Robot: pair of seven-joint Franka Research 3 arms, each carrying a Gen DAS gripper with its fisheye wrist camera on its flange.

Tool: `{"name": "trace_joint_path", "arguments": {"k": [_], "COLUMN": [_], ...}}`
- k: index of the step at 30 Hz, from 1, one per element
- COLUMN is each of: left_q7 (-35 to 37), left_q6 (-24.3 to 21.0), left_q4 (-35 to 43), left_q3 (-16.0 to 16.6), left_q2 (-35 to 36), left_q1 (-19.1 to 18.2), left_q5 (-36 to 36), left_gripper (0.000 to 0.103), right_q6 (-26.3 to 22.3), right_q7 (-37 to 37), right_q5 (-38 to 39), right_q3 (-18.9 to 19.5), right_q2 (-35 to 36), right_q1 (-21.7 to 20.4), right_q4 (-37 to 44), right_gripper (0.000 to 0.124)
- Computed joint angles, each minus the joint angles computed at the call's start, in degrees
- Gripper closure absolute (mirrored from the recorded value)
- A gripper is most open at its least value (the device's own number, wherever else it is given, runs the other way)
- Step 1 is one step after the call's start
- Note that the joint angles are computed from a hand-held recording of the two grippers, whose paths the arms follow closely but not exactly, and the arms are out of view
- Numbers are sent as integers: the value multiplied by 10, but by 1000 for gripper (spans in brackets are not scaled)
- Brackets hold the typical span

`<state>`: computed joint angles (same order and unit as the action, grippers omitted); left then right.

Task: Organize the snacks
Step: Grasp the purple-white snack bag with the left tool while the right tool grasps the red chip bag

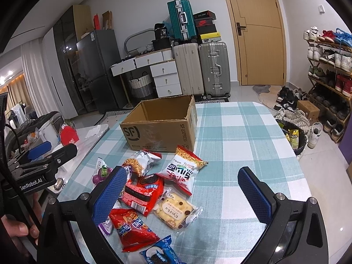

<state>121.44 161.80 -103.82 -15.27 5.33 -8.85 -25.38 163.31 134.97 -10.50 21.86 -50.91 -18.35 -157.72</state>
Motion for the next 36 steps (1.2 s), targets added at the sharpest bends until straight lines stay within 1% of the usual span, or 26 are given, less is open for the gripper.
{"name": "trace_joint_path", "arguments": {"k": [2, 5, 8, 10, 11, 12, 18, 19, 23, 25, 29, 30, 31, 32, 35, 36], "left_q7": [11, 15, 47, 86, 97, 112, 155, 151, 123, 118, 74, 66, 62, 63, 80, 92], "left_q6": [-16, -11, -27, -50, -54, -67, -135, -149, -159, -173, -212, -228, -242, -249, -287, -298], "left_q4": [5, 1, 6, 10, 7, 8, 8, 14, 30, 44, 70, 78, 88, 92, 112, 116], "left_q3": [0, 1, -3, -10, -12, -13, -16, -15, -13, -20, -24, -26, -29, -32, -46, -51], "left_q2": [6, 12, 24, 31, 32, 36, 53, 61, 90, 107, 133, 140, 150, 154, 172, 175], "left_q1": [5, 9, 23, 36, 38, 43, 53, 52, 46, 50, 52, 56, 58, 62, 78, 85], "left_q5": [-11, -10, -32, -68, -78, -90, -131, -132, -114, -118, -95, -96, -99, -102, -132, -147], "left_gripper": [1, 1, 1, 1, 1, 1, 1, 1, 1, 1, 3, 8, 16, 19, 34, 44], "right_q6": [1, 2, 4, 7, 7, 9, 19, 23, 34, 37, 40, 43, 47, 53, 67, 75], "right_q7": [-2, -4, -6, -4, -4, -5, -11, -14, -20, -23, -27, -30, -33, -36, -52, -61], "right_q5": [0, 2, 6, 8, 9, 10, 19, 20, 27, 32, 38, 40, 43, 47, 62, 68], "right_q3": [-2, -5, -10, -8, -10, -12, -20, -23, -24, -27, -28, -32, -35, -39, -51, -59], "right_q2": [2, 3, 7, 13, 15, 17, 29, 32, 46, 51, 56, 56, 57, 57, 61, 64], "right_q1": [2, 6, 10, 9, 10, 11, 16, 18, 18, 20, 21, 24, 27, 31, 50, 60], "right_q4": [0, -3, -6, -7, -8, -9, -16, -18, -22, -24, -29, -32, -34, -38, -45, -48], "right_gripper": [21, 21, 21, 21, 21, 21, 21, 21, 21, 21, 21, 21, 21, 21, 21, 21]}}
